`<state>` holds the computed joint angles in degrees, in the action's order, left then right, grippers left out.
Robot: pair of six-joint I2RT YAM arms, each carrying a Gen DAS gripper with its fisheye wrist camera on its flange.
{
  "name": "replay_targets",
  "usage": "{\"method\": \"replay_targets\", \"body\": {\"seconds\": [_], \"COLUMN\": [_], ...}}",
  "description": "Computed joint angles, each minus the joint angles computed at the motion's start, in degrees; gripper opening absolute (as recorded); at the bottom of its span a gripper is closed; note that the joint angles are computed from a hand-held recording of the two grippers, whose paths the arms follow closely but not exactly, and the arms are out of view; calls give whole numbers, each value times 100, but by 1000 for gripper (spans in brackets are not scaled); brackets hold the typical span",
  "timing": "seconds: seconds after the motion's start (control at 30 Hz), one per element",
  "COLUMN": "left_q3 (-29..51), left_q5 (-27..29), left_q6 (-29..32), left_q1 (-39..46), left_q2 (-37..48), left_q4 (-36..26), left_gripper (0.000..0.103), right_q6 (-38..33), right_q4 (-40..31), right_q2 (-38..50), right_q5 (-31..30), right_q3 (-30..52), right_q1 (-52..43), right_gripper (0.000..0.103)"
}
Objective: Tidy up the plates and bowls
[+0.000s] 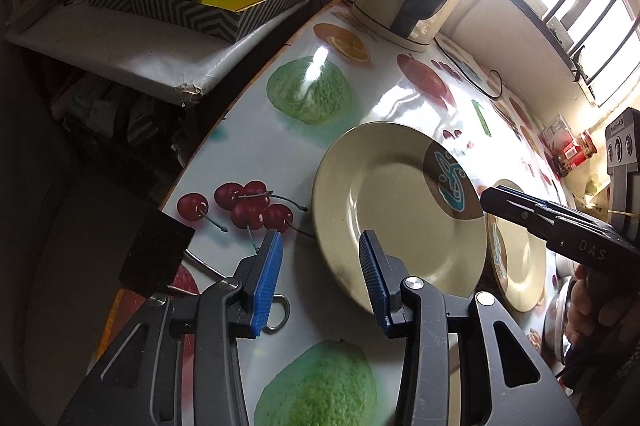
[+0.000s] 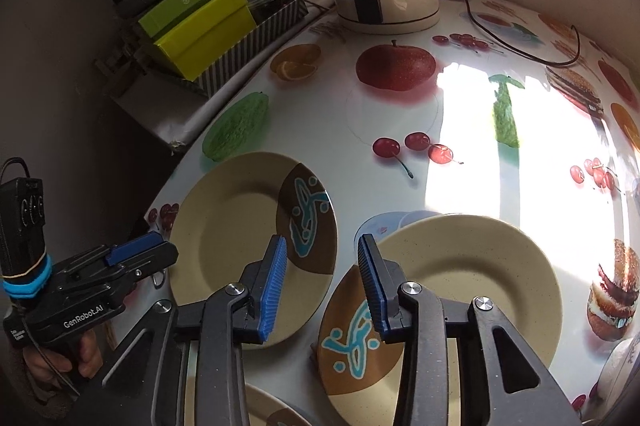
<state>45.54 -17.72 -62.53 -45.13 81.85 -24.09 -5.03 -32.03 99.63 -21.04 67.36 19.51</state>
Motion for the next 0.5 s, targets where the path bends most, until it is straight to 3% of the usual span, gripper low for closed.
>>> {"method": "replay_targets", "body": {"seconds": [0.5], "left_q3": [-43], "left_q5": [193], "left_q6": [34], "left_q1": [117], "left_q2": [197], "left_q4": [337], "left_gripper": [30], "right_q6": [14], "right_q4": [-10], "right_q2": [427], "right_q5": [-213], "right_q3": [237], "right_q1": [39], "right_gripper": [24]}}
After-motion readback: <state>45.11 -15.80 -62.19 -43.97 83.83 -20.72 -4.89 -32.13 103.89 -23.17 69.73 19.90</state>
